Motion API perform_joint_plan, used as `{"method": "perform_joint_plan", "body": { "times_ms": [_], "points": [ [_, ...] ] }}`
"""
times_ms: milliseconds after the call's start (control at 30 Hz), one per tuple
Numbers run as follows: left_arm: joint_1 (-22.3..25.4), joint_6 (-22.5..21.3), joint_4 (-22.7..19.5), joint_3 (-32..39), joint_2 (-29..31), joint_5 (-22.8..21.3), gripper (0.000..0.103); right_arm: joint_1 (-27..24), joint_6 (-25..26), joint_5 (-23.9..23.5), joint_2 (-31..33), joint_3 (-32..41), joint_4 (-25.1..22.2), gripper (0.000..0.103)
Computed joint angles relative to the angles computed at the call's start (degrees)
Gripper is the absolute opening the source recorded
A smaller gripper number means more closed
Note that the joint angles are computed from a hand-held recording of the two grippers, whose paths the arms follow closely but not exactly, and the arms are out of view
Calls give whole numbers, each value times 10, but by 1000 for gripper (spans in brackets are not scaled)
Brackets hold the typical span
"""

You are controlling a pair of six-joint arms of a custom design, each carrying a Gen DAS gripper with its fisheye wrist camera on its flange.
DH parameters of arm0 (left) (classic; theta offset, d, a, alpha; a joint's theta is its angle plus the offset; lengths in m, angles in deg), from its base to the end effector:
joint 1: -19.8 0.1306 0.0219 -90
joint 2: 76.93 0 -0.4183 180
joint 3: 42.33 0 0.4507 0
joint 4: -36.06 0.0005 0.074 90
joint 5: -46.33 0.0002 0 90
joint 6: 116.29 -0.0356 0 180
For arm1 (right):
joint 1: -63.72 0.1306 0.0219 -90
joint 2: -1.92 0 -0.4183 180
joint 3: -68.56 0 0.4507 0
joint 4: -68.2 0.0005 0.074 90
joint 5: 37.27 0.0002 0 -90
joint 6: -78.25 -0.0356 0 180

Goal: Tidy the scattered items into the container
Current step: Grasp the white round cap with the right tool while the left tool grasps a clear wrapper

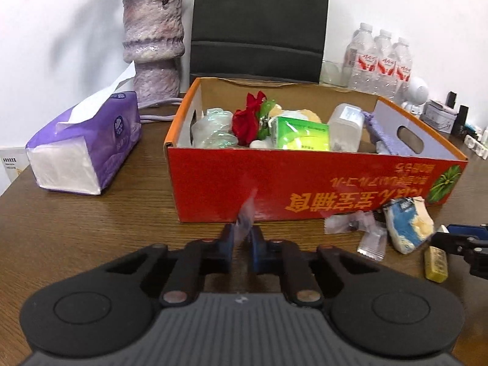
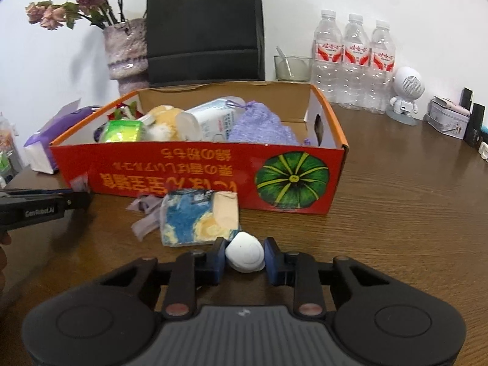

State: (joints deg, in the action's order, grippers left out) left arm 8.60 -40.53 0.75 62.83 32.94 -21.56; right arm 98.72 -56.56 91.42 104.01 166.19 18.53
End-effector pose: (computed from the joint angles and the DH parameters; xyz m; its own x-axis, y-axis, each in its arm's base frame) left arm 0.6791 -0.1486 0.4180 -0.4976 0.3308 -0.8018 0.6037 0.7959 -0.0462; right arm 0.5196 0.3360 0.4220 -0.5750 0.2689 -0.7727 0.3631 0.9302 0.0536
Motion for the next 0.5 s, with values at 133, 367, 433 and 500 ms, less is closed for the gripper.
{"method": "perform_joint_plan", "body": {
  "times_ms": [133,367,433,500],
  "points": [
    [-1,-7,16,-15,-11,4,7,5,-2,15,-7,-6,8,26],
    [0,-12,31,-29,-23,17,7,6,-11,24,-18,-17,18,26],
    [0,-12,36,-34,-27,19,7,7,-9,27,-19,-19,20,26],
    [1,-13,43,-40,-32,20,7,8,-7,32,-20,-19,24,26]
  ]
}}
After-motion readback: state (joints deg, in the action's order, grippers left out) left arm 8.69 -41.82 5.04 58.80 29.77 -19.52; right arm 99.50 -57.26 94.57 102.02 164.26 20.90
